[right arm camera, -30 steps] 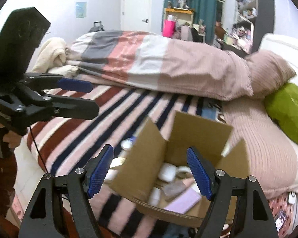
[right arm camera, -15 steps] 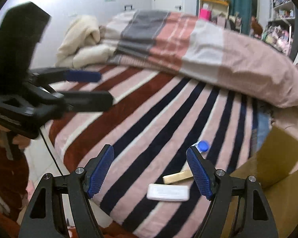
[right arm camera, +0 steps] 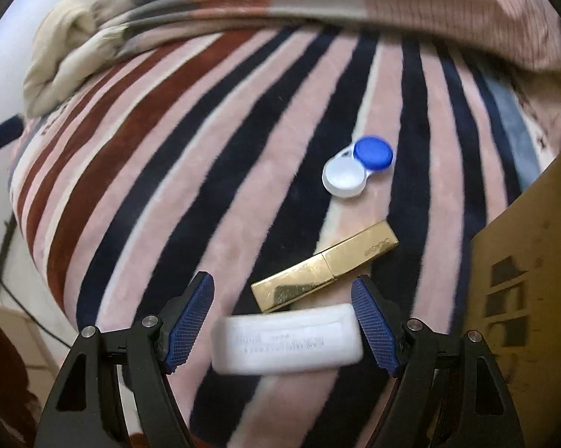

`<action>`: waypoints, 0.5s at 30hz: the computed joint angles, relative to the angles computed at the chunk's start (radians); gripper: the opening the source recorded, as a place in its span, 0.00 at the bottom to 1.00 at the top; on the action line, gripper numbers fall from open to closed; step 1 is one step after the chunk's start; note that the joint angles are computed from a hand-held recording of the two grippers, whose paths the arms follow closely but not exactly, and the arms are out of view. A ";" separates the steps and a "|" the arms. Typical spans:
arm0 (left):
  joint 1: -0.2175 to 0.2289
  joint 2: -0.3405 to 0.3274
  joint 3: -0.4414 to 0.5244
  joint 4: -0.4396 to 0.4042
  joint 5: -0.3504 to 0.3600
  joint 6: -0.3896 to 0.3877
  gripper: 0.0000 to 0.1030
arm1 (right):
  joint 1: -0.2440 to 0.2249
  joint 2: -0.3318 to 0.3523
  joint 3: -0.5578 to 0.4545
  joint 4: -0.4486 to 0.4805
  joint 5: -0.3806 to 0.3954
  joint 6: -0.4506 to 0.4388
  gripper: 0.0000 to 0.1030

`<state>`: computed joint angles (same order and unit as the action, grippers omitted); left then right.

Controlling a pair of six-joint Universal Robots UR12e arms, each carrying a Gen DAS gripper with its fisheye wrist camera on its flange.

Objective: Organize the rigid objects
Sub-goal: 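Grasp the gold bar with the right gripper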

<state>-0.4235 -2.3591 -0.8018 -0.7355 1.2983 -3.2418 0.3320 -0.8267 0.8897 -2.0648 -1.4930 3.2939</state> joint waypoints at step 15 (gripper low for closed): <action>0.003 -0.001 0.005 -0.015 -0.008 -0.014 0.80 | 0.031 0.001 0.003 -0.098 -0.021 -0.127 0.13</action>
<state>-0.4204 -2.3604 -0.7968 -0.7500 1.2899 -3.2559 0.3627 -0.8252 0.8925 -2.1630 -1.5135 3.1664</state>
